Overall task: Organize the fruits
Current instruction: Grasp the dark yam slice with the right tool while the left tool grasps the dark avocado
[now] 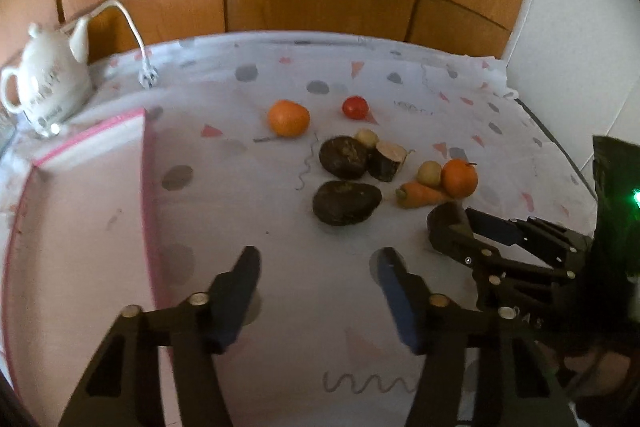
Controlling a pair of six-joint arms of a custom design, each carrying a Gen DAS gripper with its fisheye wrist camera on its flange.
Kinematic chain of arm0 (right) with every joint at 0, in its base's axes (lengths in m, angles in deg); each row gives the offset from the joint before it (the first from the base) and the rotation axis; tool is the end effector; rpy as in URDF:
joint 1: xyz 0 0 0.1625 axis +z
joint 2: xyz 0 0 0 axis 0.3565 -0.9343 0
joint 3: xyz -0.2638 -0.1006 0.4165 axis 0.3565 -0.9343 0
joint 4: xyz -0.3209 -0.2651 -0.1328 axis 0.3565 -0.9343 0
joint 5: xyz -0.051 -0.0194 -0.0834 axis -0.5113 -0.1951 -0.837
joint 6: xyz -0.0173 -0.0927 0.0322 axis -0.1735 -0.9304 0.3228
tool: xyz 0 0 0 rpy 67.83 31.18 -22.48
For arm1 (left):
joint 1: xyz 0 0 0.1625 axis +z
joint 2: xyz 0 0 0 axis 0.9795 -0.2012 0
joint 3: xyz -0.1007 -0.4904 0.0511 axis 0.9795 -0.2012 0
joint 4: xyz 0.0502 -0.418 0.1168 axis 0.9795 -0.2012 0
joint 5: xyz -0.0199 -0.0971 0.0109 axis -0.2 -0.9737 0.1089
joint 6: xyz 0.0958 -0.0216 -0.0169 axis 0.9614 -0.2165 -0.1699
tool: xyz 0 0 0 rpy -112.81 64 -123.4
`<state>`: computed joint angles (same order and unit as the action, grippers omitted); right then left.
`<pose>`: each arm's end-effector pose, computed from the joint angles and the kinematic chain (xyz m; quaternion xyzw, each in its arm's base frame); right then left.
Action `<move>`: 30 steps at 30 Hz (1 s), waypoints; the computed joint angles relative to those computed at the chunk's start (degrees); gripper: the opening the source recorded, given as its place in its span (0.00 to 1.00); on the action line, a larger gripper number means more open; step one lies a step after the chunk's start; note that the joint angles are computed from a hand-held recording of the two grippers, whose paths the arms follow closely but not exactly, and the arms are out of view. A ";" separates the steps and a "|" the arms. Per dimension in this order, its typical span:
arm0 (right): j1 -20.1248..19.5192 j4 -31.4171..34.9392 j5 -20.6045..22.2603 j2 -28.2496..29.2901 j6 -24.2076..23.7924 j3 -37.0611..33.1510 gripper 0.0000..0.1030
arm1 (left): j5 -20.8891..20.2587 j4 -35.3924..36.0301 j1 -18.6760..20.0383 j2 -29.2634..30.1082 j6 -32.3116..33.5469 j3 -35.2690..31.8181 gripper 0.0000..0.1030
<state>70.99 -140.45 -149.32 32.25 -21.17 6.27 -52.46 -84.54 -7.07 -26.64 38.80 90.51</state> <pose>0.1208 -0.8185 0.0206 0.1471 -0.8960 0.3276 0.2613 -0.0969 -0.8478 0.0921 0.2676 0.9073 -0.2214 0.2372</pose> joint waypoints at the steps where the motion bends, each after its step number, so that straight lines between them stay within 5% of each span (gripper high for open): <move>1: 0.00 -0.19 0.13 0.12 -0.23 -0.11 0.42 | -0.29 1.42 0.12 0.23 -0.86 -0.69 0.51; 4: -0.14 -0.53 0.63 0.13 -0.27 -0.02 0.42 | -1.07 4.99 0.44 0.90 -3.13 -2.60 0.39; 12: -0.30 -0.45 1.24 0.30 0.17 -0.05 0.42 | -2.00 10.32 0.52 3.23 -6.39 -7.53 0.39; 20: -0.37 -1.18 1.00 0.35 -0.34 0.17 0.42 | -2.46 9.04 0.56 2.68 -4.51 -5.39 0.39; 25: -0.36 -1.10 0.62 0.69 -0.67 -0.06 0.42 | -2.38 9.22 0.84 4.50 -6.61 -9.35 0.56; 30: -0.47 -0.99 0.68 0.71 -0.30 -0.17 0.42 | -2.59 10.33 0.79 6.52 -6.44 -12.58 0.56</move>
<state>70.52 -141.44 -148.65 32.95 -21.47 6.10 -55.05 -74.21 -6.28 -20.12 32.35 77.93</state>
